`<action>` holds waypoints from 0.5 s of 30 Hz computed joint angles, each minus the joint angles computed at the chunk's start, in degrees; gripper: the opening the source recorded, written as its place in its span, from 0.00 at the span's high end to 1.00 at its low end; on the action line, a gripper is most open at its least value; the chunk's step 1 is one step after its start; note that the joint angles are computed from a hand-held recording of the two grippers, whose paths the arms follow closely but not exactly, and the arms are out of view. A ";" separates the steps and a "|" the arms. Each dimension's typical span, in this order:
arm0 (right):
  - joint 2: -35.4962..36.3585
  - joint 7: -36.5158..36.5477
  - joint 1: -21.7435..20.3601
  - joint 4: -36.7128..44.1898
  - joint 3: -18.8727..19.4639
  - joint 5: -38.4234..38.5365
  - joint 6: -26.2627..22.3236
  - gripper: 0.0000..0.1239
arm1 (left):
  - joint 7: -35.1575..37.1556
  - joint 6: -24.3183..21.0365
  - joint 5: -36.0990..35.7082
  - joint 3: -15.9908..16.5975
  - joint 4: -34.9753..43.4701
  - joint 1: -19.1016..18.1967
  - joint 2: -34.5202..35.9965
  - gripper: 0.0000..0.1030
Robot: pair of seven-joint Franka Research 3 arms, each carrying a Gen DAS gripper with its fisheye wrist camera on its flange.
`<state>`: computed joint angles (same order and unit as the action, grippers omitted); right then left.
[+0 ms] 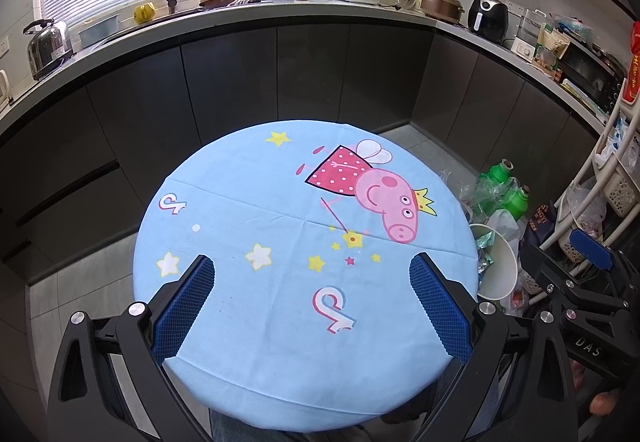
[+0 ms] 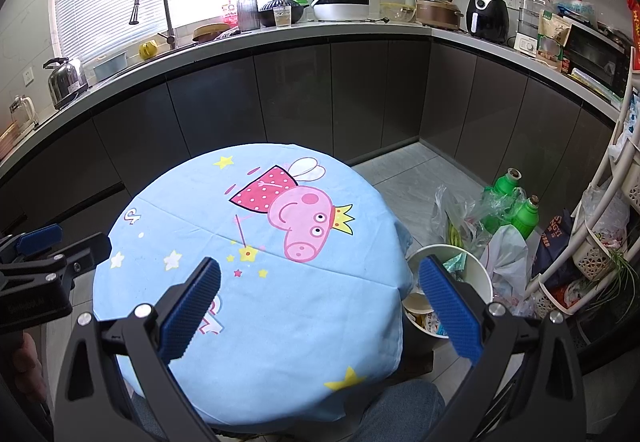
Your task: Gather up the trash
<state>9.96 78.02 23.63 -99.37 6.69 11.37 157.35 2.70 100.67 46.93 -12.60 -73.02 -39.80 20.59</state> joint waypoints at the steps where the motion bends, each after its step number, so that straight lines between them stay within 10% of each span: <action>1: 0.01 0.08 0.03 -0.04 -0.03 -0.07 0.03 0.20 | 0.00 0.00 0.00 0.00 0.00 0.00 0.00 0.08; 15: -0.04 0.08 0.03 -0.06 -0.01 0.08 0.05 0.20 | 0.40 0.20 0.19 -0.13 0.02 -0.14 -0.04 0.08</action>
